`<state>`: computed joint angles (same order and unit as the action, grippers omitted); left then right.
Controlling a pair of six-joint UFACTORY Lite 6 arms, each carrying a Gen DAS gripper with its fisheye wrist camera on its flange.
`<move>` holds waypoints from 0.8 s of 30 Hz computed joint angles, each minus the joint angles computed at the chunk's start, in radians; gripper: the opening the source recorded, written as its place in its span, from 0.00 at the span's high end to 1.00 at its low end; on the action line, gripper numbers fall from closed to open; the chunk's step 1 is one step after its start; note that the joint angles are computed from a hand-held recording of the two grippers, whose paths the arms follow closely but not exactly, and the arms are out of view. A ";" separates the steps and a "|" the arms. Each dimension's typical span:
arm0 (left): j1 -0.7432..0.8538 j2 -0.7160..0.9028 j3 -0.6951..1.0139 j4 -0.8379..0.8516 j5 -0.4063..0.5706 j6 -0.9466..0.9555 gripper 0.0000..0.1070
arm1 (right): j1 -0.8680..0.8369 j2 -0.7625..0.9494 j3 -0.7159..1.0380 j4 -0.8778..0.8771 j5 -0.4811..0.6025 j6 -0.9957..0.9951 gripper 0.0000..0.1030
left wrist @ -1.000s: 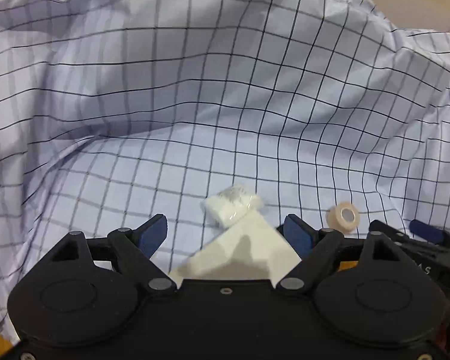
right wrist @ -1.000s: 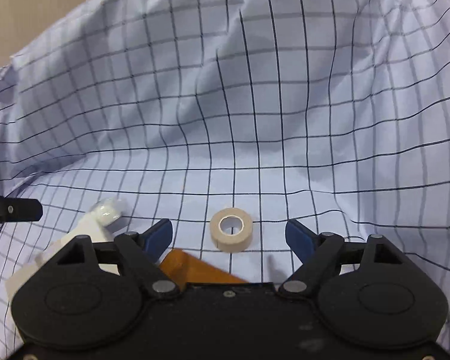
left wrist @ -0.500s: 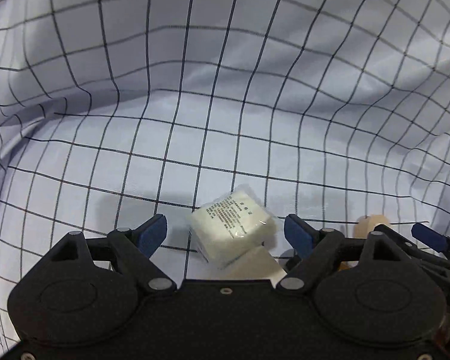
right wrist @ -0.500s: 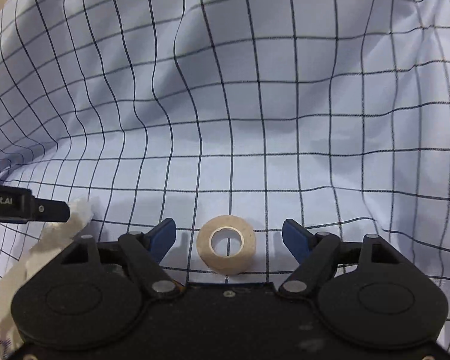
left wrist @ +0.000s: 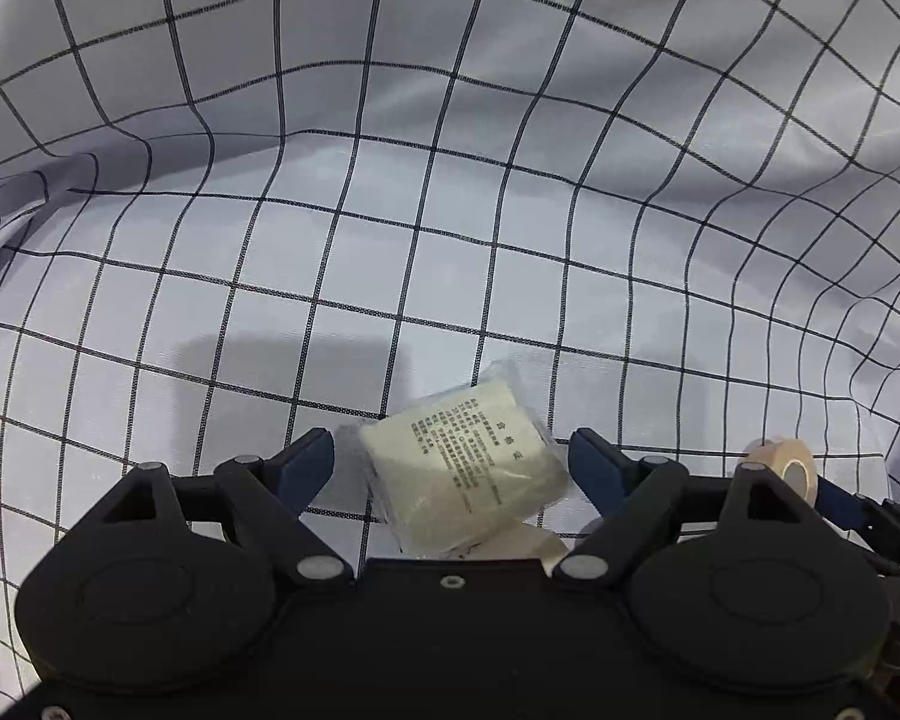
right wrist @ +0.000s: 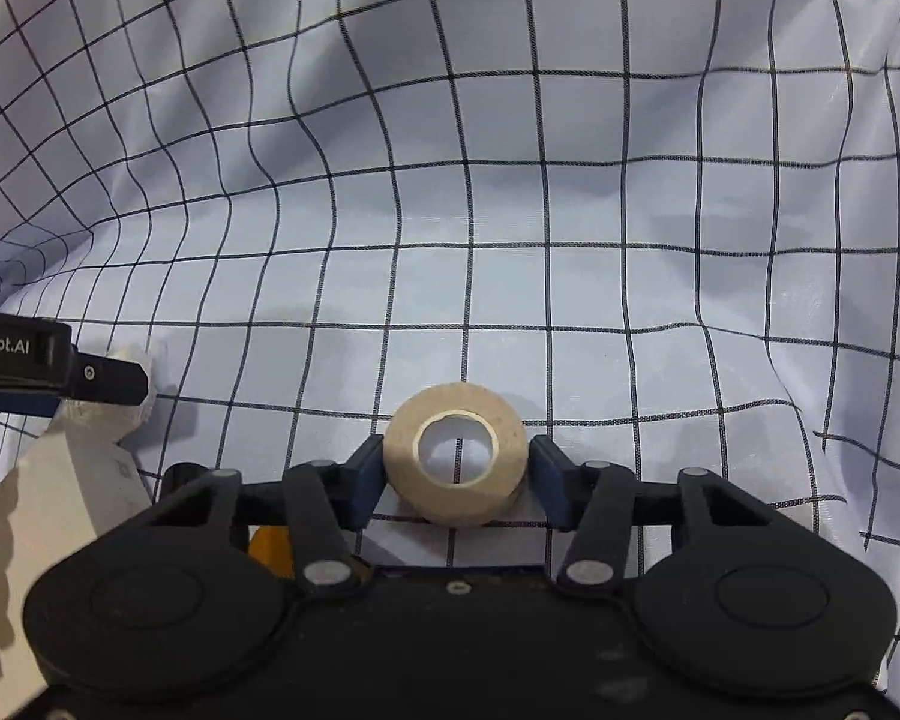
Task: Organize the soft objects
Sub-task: 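Grasp the white packet with the left tool while the right tool grasps the beige tape roll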
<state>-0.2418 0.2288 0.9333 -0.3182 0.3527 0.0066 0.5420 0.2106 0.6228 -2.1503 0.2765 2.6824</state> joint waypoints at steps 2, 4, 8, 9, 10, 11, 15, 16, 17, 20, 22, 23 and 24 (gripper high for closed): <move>-0.007 0.032 0.022 0.003 -0.003 -0.005 0.25 | -0.002 -0.002 0.000 0.005 0.001 -0.011 0.53; -0.007 0.052 0.034 -0.010 -0.002 0.007 0.33 | -0.004 0.000 0.005 0.017 0.002 -0.027 0.53; 0.000 0.079 0.051 -0.068 -0.015 0.060 0.39 | -0.028 -0.049 -0.005 0.105 -0.015 -0.134 0.53; 0.007 0.079 0.051 -0.082 -0.019 0.078 0.42 | -0.031 -0.057 -0.005 0.126 -0.016 -0.156 0.53; 0.012 0.074 0.048 -0.095 -0.022 0.091 0.43 | -0.037 -0.076 -0.008 0.165 -0.022 -0.200 0.53; 0.016 0.069 0.044 -0.099 -0.025 0.098 0.43 | -0.038 -0.093 -0.008 0.219 -0.025 -0.255 0.53; 0.026 0.003 -0.006 -0.032 -0.050 0.051 0.43 | -0.019 -0.157 0.006 0.477 -0.028 -0.518 0.53; 0.031 -0.025 -0.026 -0.019 -0.053 0.044 0.43 | -0.004 -0.169 0.013 0.541 -0.020 -0.579 0.53; 0.048 -0.048 -0.041 -0.023 -0.050 0.063 0.43 | 0.017 -0.175 0.025 0.600 -0.008 -0.634 0.53; 0.095 -0.136 -0.102 -0.005 -0.049 0.083 0.43 | 0.091 -0.181 0.073 0.753 0.031 -0.771 0.53; 0.137 -0.196 -0.142 0.003 -0.041 0.102 0.43 | 0.147 -0.169 0.119 0.834 0.062 -0.841 0.53; 0.161 -0.224 -0.157 0.002 -0.031 0.118 0.43 | 0.172 -0.158 0.142 0.859 0.075 -0.861 0.53; 0.189 -0.253 -0.179 -0.003 -0.027 0.142 0.43 | 0.202 -0.142 0.173 0.890 0.091 -0.888 0.53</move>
<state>-0.0530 -0.0246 0.7538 -0.3212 0.3255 0.1491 0.7436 0.0683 0.7962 -1.2605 0.3675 1.7943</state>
